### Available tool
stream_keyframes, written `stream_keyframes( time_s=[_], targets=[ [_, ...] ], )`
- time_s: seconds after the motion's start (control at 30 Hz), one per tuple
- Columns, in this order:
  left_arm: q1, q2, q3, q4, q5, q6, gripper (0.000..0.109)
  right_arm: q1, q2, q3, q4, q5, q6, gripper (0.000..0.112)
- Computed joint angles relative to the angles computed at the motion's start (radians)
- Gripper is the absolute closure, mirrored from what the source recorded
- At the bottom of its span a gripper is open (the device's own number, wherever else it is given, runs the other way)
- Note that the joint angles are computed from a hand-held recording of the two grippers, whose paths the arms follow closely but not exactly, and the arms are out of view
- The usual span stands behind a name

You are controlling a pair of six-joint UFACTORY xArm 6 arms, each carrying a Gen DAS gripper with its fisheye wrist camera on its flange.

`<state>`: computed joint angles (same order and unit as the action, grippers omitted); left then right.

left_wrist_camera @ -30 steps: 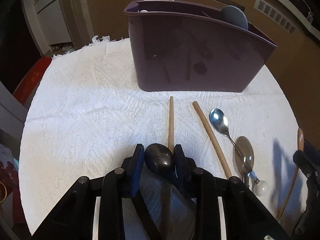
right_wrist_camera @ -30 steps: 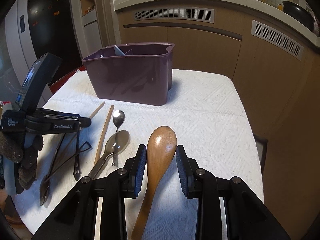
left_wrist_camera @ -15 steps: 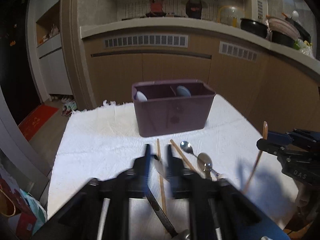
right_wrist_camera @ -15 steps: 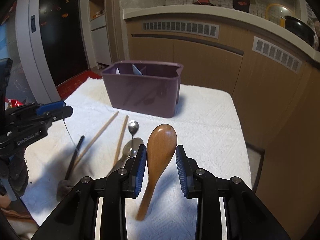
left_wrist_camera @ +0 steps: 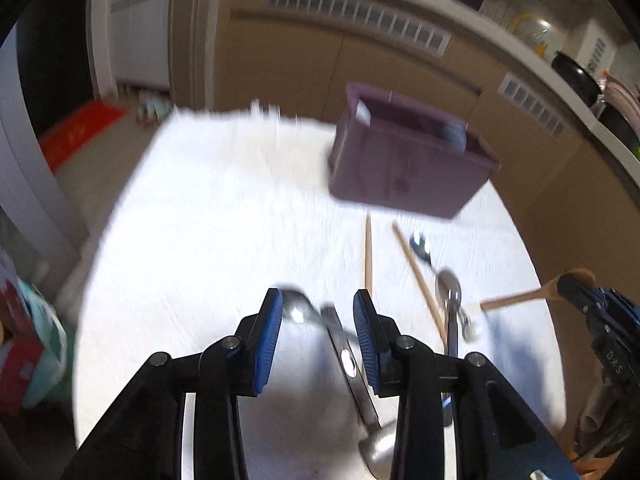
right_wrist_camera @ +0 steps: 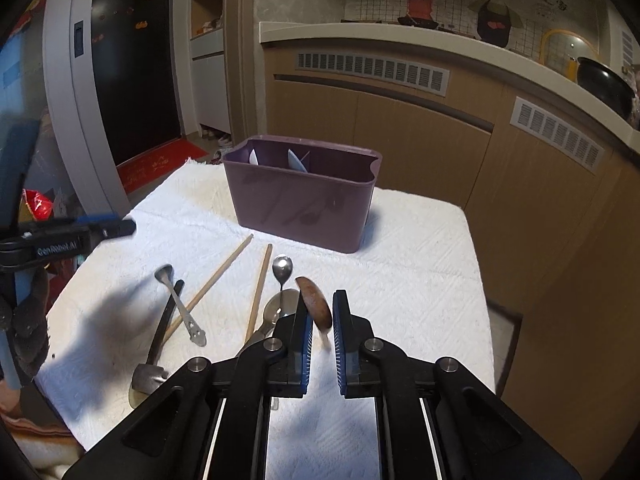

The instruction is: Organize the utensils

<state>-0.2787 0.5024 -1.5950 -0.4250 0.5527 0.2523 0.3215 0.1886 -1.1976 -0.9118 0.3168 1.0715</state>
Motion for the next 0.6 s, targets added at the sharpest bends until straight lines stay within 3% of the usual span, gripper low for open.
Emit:
stream_keyframes(
  time_s=[0.07,0.3,0.47,0.6],
  targets=[
    [0.003,0.051,-0.062,0.035,0.088,-0.059,0.075,-0.004,0.02,-0.009,0.031,0.003,-0.022,0.102],
    [-0.008,0.178,-0.207,0.18,0.157,-0.242,0.071,-0.03,0.043,-0.003,0.04,-0.025,-0.022,0.102],
    [-0.016,0.205,-0.241,0.234,0.126,-0.28,0.071,-0.068,0.045,0.026,0.08,-0.109,-0.027,0.108],
    [-0.033,0.213,-0.226,0.304,0.062,-0.295,0.071,-0.079,0.028,0.045,0.09,-0.117,-0.041,0.108]
  ],
)
